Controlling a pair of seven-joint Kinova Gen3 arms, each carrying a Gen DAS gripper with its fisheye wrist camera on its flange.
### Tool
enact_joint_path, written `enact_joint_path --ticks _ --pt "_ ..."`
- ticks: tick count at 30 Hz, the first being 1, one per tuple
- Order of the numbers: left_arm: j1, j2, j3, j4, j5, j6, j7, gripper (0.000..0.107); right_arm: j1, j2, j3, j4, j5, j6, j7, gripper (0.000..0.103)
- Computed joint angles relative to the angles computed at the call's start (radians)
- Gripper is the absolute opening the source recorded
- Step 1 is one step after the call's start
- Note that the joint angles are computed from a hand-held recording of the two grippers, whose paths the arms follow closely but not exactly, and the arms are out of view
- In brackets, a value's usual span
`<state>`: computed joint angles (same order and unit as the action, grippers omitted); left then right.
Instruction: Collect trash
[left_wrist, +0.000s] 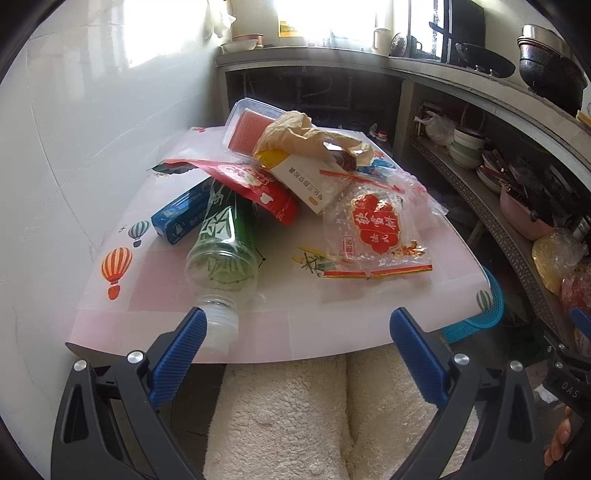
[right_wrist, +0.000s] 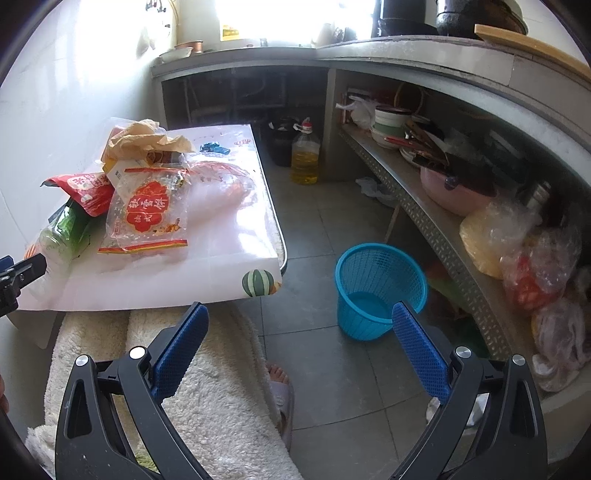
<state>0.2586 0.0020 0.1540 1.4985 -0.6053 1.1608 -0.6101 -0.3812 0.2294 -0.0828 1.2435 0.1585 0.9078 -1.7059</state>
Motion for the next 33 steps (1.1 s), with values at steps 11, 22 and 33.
enact_joint_path --ticks 11,22,33 --pt "-0.075 -0.065 0.0 0.085 0.106 -0.235 -0.083 0.097 0.041 -0.003 -0.01 0.016 -0.076 -0.054 0.057 0.095" --pt "-0.101 -0.022 -0.028 0.031 0.222 -0.329 -0.24 0.097 0.087 0.079 -0.013 -0.116 -0.186 -0.02 0.137 0.095" --pt "-0.141 0.075 -0.089 -0.08 0.344 -0.277 -0.383 0.078 0.089 0.257 -0.049 -0.394 -0.297 0.135 0.227 0.095"
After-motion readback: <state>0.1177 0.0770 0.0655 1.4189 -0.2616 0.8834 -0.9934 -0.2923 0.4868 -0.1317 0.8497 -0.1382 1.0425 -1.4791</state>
